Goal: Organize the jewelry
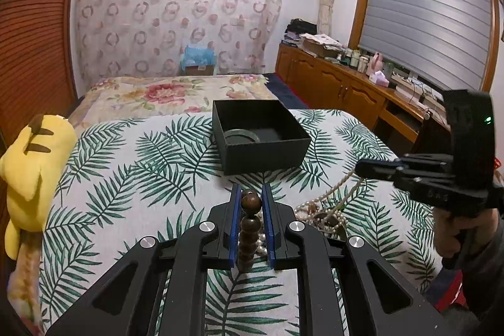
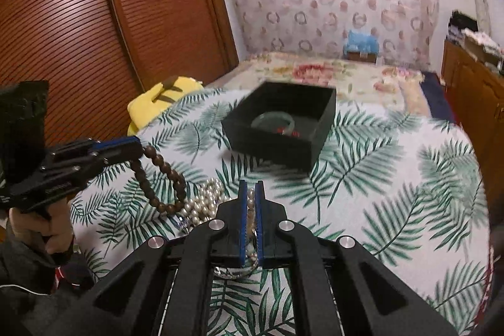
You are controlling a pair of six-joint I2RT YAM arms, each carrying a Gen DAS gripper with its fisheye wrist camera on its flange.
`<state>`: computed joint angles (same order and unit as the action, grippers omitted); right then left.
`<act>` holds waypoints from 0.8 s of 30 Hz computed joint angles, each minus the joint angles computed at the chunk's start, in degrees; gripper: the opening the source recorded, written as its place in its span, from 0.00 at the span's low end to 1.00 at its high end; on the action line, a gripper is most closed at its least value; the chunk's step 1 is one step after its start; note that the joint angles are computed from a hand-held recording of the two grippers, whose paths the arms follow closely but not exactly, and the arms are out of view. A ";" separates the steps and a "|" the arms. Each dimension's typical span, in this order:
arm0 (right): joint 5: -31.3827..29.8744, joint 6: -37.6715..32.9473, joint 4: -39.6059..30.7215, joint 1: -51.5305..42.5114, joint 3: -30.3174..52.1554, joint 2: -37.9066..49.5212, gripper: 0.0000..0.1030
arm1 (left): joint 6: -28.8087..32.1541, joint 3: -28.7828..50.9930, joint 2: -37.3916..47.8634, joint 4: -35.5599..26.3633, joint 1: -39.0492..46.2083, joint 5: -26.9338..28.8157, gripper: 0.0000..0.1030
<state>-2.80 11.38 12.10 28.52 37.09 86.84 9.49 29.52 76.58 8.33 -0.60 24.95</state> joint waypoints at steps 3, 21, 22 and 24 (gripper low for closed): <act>1.11 -0.82 -1.83 0.39 0.60 -2.90 0.05 | -0.41 0.13 -0.95 -0.22 -0.53 -0.44 0.12; 4.33 -5.18 -9.38 0.92 6.03 -11.20 0.05 | -0.32 3.06 -2.59 -2.77 0.19 0.39 0.12; 4.58 -5.39 -9.64 0.97 6.42 -11.32 0.05 | -0.34 3.40 -2.70 -2.87 -0.03 0.29 0.12; 5.08 -5.90 -10.25 1.00 7.27 -11.56 0.05 | -0.38 4.36 -2.97 -3.19 -0.39 0.21 0.12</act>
<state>2.28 5.48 1.85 29.52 44.36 75.28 9.11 33.88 73.61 5.14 -0.99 25.16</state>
